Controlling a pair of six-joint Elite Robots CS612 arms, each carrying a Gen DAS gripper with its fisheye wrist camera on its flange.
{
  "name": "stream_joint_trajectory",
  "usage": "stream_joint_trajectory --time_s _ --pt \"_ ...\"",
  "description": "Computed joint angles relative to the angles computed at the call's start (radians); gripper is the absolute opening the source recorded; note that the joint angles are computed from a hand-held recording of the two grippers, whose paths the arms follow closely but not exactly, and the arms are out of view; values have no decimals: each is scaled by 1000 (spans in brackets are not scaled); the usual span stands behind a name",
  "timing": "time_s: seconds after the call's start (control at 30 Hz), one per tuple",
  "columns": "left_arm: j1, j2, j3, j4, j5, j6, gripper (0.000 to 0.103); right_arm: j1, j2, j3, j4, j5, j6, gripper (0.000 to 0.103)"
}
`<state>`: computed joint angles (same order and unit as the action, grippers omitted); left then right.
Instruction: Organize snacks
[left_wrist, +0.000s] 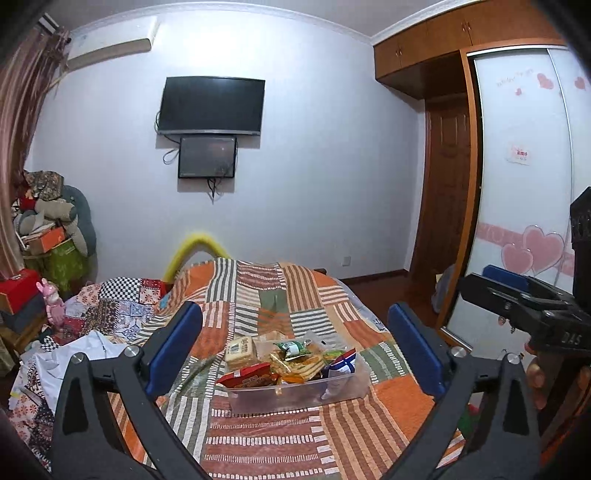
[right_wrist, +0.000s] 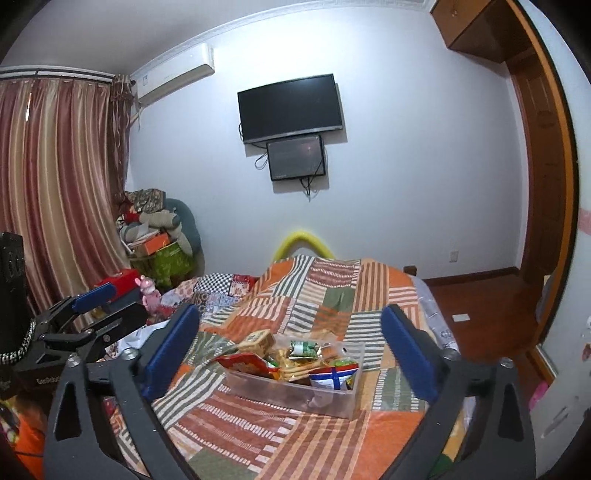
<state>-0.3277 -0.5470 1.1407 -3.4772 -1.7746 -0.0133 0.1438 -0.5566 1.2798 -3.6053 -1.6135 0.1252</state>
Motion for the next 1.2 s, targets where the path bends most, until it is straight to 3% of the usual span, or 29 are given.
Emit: stream_joint_trajectory --time_s 0.5,1.2 --pt "-3 -20 58 -43 24 -14 103 18 -4 26 -17 -73 -16 103" --pt "-3 -15 49 -9 31 -25 103 15 -7 40 -3 -71 -4 103"
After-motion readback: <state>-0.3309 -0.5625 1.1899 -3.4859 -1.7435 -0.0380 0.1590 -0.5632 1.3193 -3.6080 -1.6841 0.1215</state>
